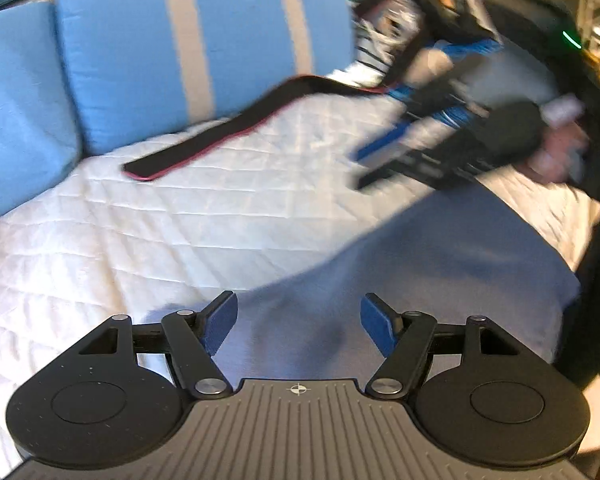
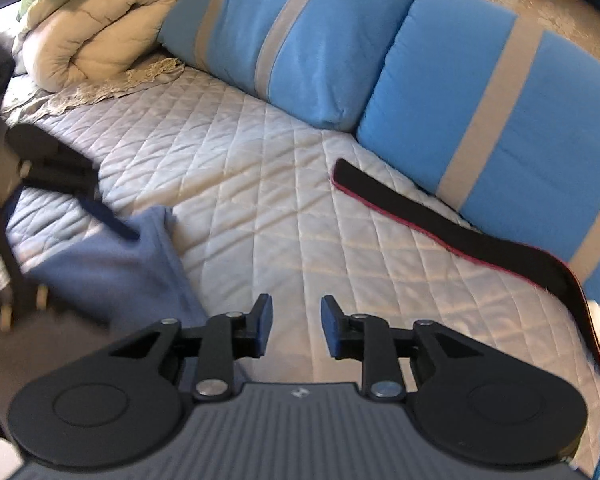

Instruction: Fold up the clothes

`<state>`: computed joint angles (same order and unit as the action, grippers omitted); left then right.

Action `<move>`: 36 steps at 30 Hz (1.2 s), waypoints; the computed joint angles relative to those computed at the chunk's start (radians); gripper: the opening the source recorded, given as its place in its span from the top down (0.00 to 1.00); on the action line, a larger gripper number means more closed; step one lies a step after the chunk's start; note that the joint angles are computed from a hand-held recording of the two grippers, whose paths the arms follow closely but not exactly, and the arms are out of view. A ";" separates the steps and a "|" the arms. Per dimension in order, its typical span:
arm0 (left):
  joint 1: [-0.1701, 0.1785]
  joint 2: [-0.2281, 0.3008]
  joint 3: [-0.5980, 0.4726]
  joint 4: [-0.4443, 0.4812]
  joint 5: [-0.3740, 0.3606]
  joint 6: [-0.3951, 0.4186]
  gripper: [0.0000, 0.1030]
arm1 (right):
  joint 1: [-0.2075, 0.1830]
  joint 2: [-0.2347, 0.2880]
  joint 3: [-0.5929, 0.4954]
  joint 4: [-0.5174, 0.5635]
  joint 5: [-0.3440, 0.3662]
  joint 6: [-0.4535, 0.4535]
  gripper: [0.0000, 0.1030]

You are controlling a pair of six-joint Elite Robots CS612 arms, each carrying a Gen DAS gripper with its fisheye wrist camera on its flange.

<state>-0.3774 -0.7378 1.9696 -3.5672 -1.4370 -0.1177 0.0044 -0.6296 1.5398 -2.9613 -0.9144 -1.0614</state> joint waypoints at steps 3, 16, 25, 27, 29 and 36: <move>-0.003 -0.002 0.000 0.021 0.088 -0.053 0.36 | -0.015 -0.018 0.031 0.028 -0.001 -0.080 0.56; -0.009 -0.001 -0.009 0.186 0.297 -0.168 0.33 | -0.059 -0.029 0.038 0.125 -0.081 -0.105 0.45; -0.060 -0.019 0.029 0.069 0.439 0.021 0.34 | -0.111 -0.038 0.073 0.020 0.038 0.023 0.42; -0.068 -0.033 0.058 -0.015 0.385 0.072 0.34 | -0.133 -0.050 0.087 0.047 0.144 0.005 0.49; -0.064 -0.050 0.087 -0.076 0.265 0.103 0.34 | -0.151 -0.072 0.099 0.176 0.235 -0.125 0.53; -0.051 -0.036 0.088 0.055 0.075 0.174 0.33 | -0.113 -0.055 0.086 0.202 0.040 -0.243 0.85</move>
<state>-0.4287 -0.7743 2.0577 -3.5124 -1.3616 0.0568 -0.1087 -0.6847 1.6261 -2.7590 -0.8748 -1.3048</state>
